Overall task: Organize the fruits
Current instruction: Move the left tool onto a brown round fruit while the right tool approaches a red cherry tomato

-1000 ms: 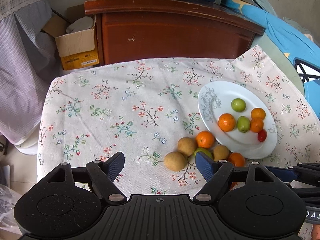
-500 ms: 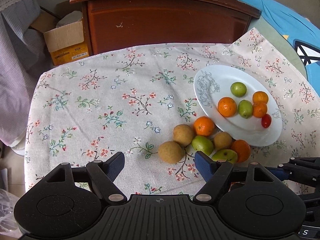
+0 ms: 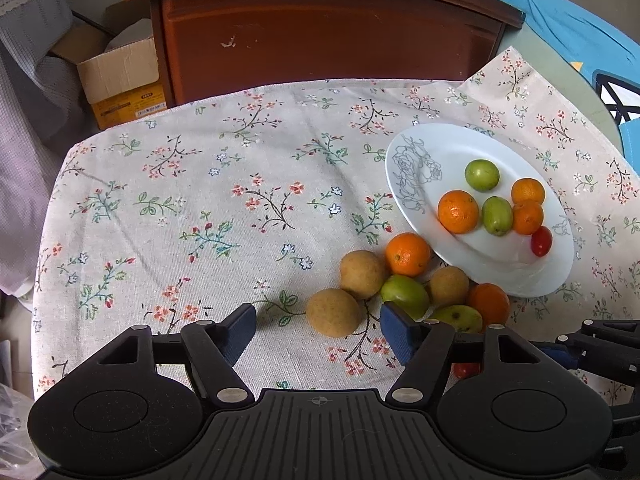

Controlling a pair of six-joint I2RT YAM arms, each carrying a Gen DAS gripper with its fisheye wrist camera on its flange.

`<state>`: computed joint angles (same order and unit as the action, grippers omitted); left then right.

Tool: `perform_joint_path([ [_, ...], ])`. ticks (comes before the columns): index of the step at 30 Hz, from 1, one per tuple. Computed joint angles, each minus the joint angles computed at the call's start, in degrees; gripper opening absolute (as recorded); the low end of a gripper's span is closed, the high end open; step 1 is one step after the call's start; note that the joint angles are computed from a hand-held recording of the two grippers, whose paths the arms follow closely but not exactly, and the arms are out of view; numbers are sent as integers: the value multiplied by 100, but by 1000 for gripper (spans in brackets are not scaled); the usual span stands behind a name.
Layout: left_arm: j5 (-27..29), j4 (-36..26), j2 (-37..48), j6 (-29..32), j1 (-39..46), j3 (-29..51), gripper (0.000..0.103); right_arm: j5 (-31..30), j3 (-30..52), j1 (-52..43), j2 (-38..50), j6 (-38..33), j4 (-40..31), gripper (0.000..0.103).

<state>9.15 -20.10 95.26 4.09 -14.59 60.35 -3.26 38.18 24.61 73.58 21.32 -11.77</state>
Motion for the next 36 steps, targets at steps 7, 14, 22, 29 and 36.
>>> perform_joint_path([
  [7,-46,180,38,128,-82,-76,60,159,-8,102,52,-86,60,34],
  [14,22,276,-10,337,-99,-141,31,199,-18,121,47,-135,87,26],
  [22,-55,239,-158,336,-130,-249,27,171,7,164,-37,-230,76,25],
  [29,4,194,-372,273,11,-312,27,101,-1,201,-111,-225,79,25],
  [36,12,235,-495,152,108,-340,27,35,-14,173,-197,-155,104,25],
])
